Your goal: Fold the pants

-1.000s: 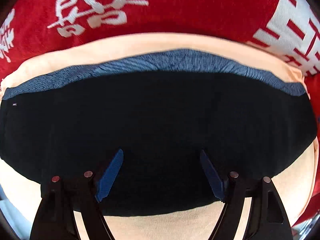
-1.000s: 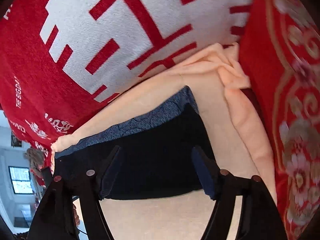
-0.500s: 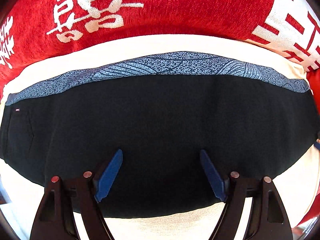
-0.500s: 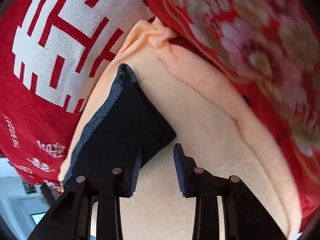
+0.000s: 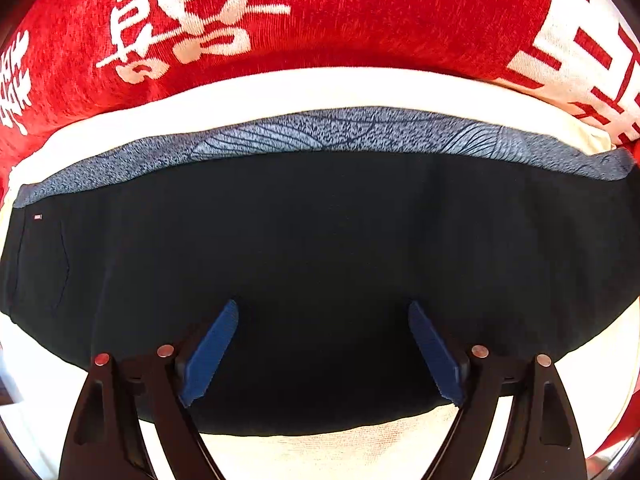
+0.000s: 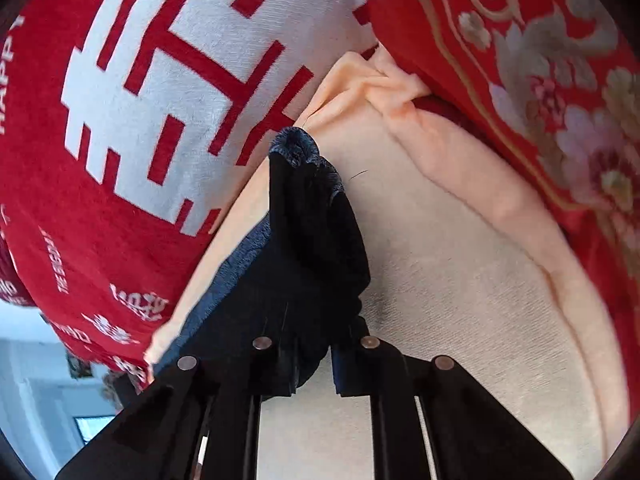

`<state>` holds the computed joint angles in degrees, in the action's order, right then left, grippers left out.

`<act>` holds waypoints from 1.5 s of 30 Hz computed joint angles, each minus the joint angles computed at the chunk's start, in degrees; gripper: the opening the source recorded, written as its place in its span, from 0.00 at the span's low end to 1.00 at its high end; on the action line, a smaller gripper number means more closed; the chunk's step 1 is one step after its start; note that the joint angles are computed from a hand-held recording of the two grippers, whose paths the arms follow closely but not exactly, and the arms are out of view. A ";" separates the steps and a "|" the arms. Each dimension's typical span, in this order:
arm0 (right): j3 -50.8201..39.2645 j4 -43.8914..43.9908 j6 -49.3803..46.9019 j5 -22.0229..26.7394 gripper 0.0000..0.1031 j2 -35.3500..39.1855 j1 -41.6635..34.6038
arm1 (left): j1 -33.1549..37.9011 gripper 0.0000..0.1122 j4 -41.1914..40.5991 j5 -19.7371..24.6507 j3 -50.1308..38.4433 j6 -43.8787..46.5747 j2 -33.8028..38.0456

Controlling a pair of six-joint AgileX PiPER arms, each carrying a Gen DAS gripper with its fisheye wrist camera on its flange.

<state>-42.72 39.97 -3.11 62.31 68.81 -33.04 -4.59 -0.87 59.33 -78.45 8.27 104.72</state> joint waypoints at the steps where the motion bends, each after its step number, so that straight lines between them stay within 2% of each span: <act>1: -0.25 -3.33 1.30 -0.43 0.22 1.39 1.53 | 0.03 0.80 0.11 -0.55 0.25 -0.08 0.08; 3: 0.55 -7.24 3.36 -0.46 0.33 4.62 1.12 | 0.20 0.81 0.23 1.12 -1.25 -0.20 0.80; 5: 0.51 -6.97 5.02 1.33 0.36 2.43 -1.84 | -0.05 0.81 1.34 4.22 -4.00 -0.81 1.45; 9: -7.05 -13.40 9.94 4.88 0.37 -4.53 6.04 | 0.32 0.81 -0.30 4.76 -9.93 1.14 2.21; 13: -15.53 -14.63 8.39 0.91 0.38 4.46 16.88 | -2.39 0.81 1.17 4.74 -18.67 -3.04 9.67; 15: -17.79 -14.61 6.43 -1.59 0.38 10.82 20.04 | -4.00 0.81 2.92 3.50 -20.95 -5.52 12.92; 17: -19.43 -18.53 7.03 -2.36 0.38 14.96 22.94 | -5.35 0.81 5.07 4.37 -23.67 -8.08 16.57; 19: -19.79 -25.61 12.43 -2.99 0.38 14.15 24.42 | -5.43 0.81 4.75 3.73 -23.76 -9.95 16.94; 21: -17.76 -31.72 16.92 -2.77 0.38 9.45 22.62 | -5.22 0.81 4.54 1.92 -21.57 -8.89 15.60; 24: -16.73 -25.92 12.72 -2.21 0.38 4.38 18.59 | -4.62 0.82 3.57 -2.86 -14.19 -8.31 11.41; 27: -18.10 -20.68 6.32 -2.13 0.38 9.96 23.21 | -3.84 0.86 3.68 -2.73 -14.18 -9.16 11.92; 28: -18.31 -20.25 7.02 -4.28 0.38 12.85 25.91 | -3.57 0.87 4.00 -3.49 -12.33 -9.28 10.99; 30: -17.81 -23.25 8.64 -7.14 0.38 16.98 27.88 | -3.78 0.92 5.40 -3.36 -14.58 -9.80 13.05; 32: -14.96 -23.19 5.94 -9.90 0.33 19.49 25.62 | -2.57 0.92 3.27 -2.55 -18.51 -7.26 15.94; 34: -12.05 -18.97 1.19 -11.23 0.27 16.87 21.13 | -1.39 0.92 1.62 -3.03 -18.45 -4.12 15.93; 38: -10.75 -24.81 6.98 -7.42 0.27 12.14 19.80 | 2.03 0.92 1.86 -0.15 -19.57 -0.08 15.32; 41: -10.42 -24.21 11.47 -3.23 0.39 8.26 19.83 | 6.22 0.92 2.27 1.05 -17.34 5.11 12.02; 43: -9.00 -18.65 12.36 -1.41 0.51 4.98 20.20 | 10.66 0.92 0.32 2.15 -16.66 9.91 10.07; 45: -7.02 -12.54 14.71 -1.08 0.53 2.12 23.98 | 15.86 0.92 -0.55 3.35 -16.96 14.67 8.82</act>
